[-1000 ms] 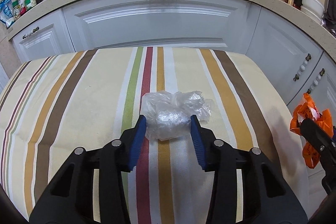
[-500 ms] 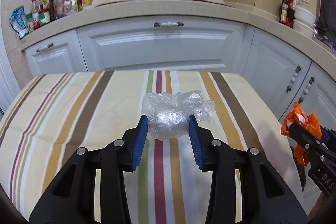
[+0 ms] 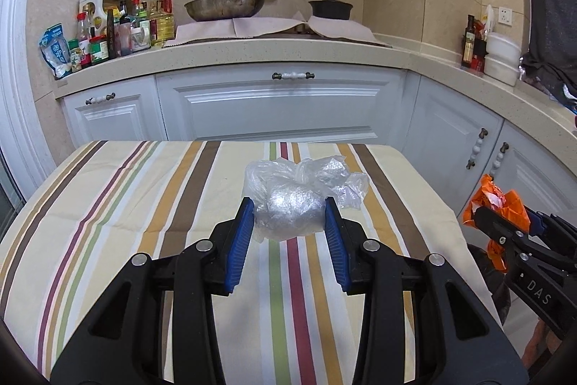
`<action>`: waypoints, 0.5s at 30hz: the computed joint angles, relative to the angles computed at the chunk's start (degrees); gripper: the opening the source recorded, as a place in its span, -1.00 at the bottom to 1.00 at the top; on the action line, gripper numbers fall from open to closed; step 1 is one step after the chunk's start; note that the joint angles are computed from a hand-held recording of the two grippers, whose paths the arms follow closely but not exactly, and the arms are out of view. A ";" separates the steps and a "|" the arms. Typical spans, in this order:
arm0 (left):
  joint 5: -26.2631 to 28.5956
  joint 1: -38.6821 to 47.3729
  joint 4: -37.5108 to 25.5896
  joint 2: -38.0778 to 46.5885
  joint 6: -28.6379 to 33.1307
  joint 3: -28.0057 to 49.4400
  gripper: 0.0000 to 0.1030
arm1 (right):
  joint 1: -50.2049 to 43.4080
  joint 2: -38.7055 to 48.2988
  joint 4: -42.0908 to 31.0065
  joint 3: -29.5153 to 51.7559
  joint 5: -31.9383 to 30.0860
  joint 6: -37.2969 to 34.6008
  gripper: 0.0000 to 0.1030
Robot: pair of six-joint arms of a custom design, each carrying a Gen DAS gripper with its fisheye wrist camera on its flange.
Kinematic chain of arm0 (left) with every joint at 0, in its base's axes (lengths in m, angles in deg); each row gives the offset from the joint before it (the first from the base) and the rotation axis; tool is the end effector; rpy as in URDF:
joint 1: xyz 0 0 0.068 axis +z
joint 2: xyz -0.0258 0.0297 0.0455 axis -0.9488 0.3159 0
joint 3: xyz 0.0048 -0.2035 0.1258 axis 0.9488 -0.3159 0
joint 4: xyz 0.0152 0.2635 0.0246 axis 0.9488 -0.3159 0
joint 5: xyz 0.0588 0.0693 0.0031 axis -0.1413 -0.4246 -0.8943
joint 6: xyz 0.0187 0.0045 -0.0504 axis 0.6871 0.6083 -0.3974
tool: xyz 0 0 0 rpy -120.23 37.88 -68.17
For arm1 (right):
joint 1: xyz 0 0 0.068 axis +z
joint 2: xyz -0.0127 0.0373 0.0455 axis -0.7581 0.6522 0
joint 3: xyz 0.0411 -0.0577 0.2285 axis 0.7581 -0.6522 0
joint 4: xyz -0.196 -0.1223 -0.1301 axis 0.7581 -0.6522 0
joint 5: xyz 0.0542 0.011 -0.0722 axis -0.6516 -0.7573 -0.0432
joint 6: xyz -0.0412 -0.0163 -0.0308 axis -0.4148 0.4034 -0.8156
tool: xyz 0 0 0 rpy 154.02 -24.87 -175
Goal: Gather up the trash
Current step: 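Carry both bags over the bin and open both grippers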
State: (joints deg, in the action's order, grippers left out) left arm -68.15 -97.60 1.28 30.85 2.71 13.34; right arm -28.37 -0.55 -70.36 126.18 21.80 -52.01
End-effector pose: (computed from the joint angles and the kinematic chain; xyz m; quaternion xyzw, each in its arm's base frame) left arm 0.2299 -0.0864 0.1979 -0.1866 0.8500 0.0959 0.4832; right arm 0.3053 0.1257 0.1867 -0.2219 0.8381 0.1847 0.4630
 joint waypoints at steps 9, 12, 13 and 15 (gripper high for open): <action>-6.16 -8.93 -10.30 -9.13 -6.96 -2.88 -0.26 | 0.71 -9.93 -1.41 -7.38 0.87 -0.84 -0.16; -8.05 -12.19 -13.40 -10.41 -9.57 -2.97 -0.26 | 0.28 -12.70 -2.09 -9.39 0.93 -1.13 -0.16; -8.79 -13.33 -14.51 -10.78 -10.57 -2.94 -0.26 | 0.03 -13.75 -2.43 -10.10 0.91 -1.26 -0.16; -10.22 -15.64 -16.75 -11.44 -12.65 -2.87 -0.26 | -0.39 -15.62 -2.98 -11.35 1.03 -1.38 -0.16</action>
State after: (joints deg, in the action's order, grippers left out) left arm -78.37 -113.24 -15.47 19.41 -9.94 10.47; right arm -28.76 -16.17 -73.34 114.83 22.83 -53.39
